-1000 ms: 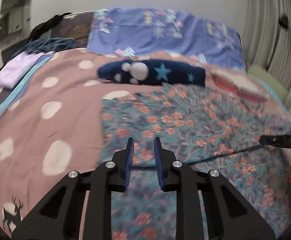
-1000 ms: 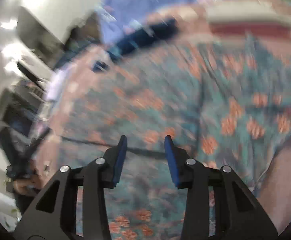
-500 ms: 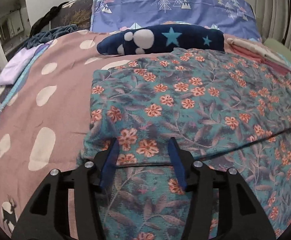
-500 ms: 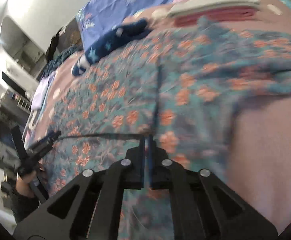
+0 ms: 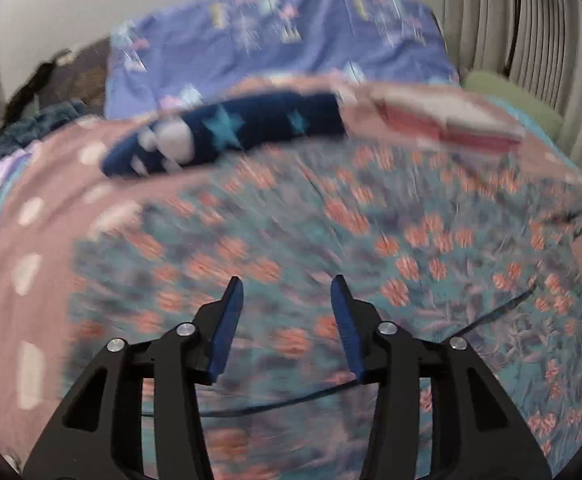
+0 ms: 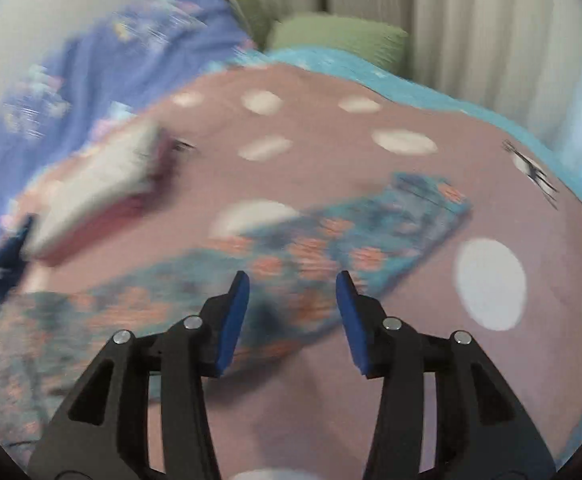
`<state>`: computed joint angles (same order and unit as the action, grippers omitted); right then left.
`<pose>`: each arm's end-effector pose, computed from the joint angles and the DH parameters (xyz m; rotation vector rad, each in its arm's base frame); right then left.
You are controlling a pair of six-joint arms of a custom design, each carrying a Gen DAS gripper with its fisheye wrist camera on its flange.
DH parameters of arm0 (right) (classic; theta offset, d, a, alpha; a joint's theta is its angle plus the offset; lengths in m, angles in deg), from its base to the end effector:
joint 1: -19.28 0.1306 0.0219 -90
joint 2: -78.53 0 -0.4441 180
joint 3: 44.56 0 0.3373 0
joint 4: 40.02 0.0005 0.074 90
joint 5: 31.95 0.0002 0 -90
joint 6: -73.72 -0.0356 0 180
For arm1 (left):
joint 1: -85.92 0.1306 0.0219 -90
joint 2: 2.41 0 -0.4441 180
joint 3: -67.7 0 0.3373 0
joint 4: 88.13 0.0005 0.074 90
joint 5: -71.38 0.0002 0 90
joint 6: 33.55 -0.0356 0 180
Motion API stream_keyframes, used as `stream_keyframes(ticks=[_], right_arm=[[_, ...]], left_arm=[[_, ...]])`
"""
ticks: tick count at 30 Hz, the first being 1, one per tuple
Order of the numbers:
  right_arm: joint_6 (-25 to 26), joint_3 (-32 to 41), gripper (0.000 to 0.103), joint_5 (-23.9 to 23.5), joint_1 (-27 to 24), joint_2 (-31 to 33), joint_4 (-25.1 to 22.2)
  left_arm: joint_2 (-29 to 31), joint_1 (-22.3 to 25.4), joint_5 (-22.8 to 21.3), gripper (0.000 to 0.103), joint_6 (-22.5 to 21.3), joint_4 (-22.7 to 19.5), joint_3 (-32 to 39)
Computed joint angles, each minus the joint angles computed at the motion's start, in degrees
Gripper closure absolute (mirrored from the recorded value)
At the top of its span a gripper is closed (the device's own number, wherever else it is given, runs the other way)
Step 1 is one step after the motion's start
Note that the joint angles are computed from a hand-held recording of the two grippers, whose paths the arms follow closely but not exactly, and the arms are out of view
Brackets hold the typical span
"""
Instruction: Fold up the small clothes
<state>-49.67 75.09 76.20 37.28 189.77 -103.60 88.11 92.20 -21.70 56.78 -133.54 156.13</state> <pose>0.5532 0.1676 0.5052 0.4520 2.4238 -0.0195 0.4341 0.0492 0.4815 -0.1635 2.3957 0.1129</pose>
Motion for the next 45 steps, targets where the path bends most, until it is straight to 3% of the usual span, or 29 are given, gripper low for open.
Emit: stream_keyframes(ticks=[1,3,4,7,11,15,17,20,22,23,27,30,34,37,40,43,45], right_arm=[[-0.8,-1.5,0.056,-0.6,-0.6,-0.6,-0.1],[-0.9,-9.1,0.052,-2.9,-2.2,-5.0,5.6],[-1.3,-12.1,0.051,-3.3,-2.8,-7.0,7.2],[-6.6,-20.9,0.050,-4.6,-4.4,-13.4,11.0],[-13.2,-29.6,0.050,-16.2,-9.7,-19.6,21.1],[-18.0,-31.0,0.050,-24.4,-12.7,-18.6,28.1],[-20.2,-30.5,0.050,-24.5,-13.3,-17.1,31.0],[-28.2,-30.8,0.050,-23.0,-13.6,-15.9,35.6],[-30.8,-29.5,0.077,-20.9,-13.8,-14.6,35.8],[-31.4,-28.4,0.097,-20.0,-13.7,-13.7,34.5],[-36.8,-28.8,0.098,-22.1,-12.8,-12.7,39.6],[-32.1,-24.5,0.098,-28.0,-7.3,-10.6,45.0],[-19.9,-13.6,0.098,-37.3,3.2,-5.0,44.4],[-10.5,-4.6,0.098,-43.7,10.9,0.9,38.0],[-3.2,1.8,0.098,-44.7,16.0,6.3,28.3],[0.3,4.6,0.089,-46.8,17.8,9.8,21.4],[0.8,3.9,0.088,-46.8,17.8,10.1,20.6]], left_arm=[[0.8,-0.8,-0.7,0.051,0.4,-0.7,-0.3],[1.0,-1.7,-3.0,0.048,0.1,0.3,-1.2],[1.1,-1.4,-2.8,0.042,0.5,0.0,-0.8],[1.5,0.3,0.6,0.038,2.3,-0.4,-0.6],[1.4,-0.8,-1.6,0.037,1.8,-0.2,-0.8],[1.1,-1.5,-4.2,0.033,1.3,0.1,-1.3],[1.1,-0.8,-2.8,0.033,1.7,0.0,-1.3],[1.0,-0.1,-1.1,0.031,2.2,0.0,-1.3],[1.0,-0.1,-1.3,0.031,2.1,0.0,-1.4],[1.0,-0.1,-1.4,0.031,2.0,0.1,-1.4],[1.0,0.1,-0.5,0.031,2.4,0.0,-1.3],[1.2,0.2,0.0,0.031,2.7,-0.1,-1.3],[1.1,0.5,0.5,0.031,2.7,0.2,-1.4],[1.1,0.9,1.7,0.030,2.9,0.4,-1.5],[1.0,1.4,3.5,0.028,3.3,0.7,-1.6],[1.1,1.6,4.0,0.027,3.2,0.8,-1.7],[1.2,1.5,4.2,0.024,3.0,0.6,-1.6]])
